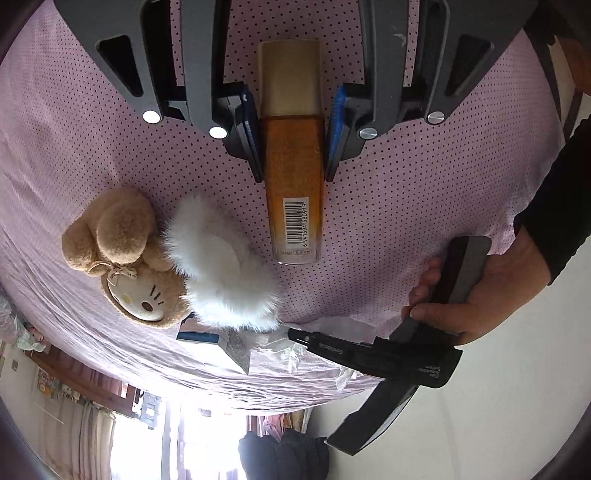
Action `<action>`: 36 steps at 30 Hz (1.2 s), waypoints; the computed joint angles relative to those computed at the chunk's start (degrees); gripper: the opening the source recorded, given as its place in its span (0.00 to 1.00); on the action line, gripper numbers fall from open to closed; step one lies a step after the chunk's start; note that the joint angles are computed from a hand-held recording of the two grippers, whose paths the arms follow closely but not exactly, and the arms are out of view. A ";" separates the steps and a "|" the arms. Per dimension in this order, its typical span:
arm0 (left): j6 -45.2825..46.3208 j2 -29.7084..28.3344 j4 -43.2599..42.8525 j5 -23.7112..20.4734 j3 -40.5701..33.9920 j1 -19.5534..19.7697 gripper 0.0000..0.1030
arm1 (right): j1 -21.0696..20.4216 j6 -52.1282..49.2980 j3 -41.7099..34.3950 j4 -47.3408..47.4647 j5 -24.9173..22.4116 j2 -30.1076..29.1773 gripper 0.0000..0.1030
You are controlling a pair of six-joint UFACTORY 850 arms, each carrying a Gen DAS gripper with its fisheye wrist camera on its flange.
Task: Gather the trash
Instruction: 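Grasp the orange bottle with the right tool while the left tool grasps the white wipe, then carry both items to the yellow bin and open both tools over it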
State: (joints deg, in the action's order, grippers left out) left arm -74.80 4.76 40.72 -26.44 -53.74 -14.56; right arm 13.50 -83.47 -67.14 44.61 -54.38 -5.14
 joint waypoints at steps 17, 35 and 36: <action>-32.30 15.14 27.55 -10.20 9.03 -25.40 0.09 | -6.77 -2.14 4.47 7.03 -5.34 6.24 0.30; -45.83 -12.21 46.39 9.03 -12.88 -41.93 0.09 | -47.71 -9.82 16.04 9.36 -7.06 18.79 0.30; -46.02 -14.02 46.64 10.30 -14.31 -42.48 0.09 | -50.42 -9.92 16.50 8.92 -7.11 18.81 0.30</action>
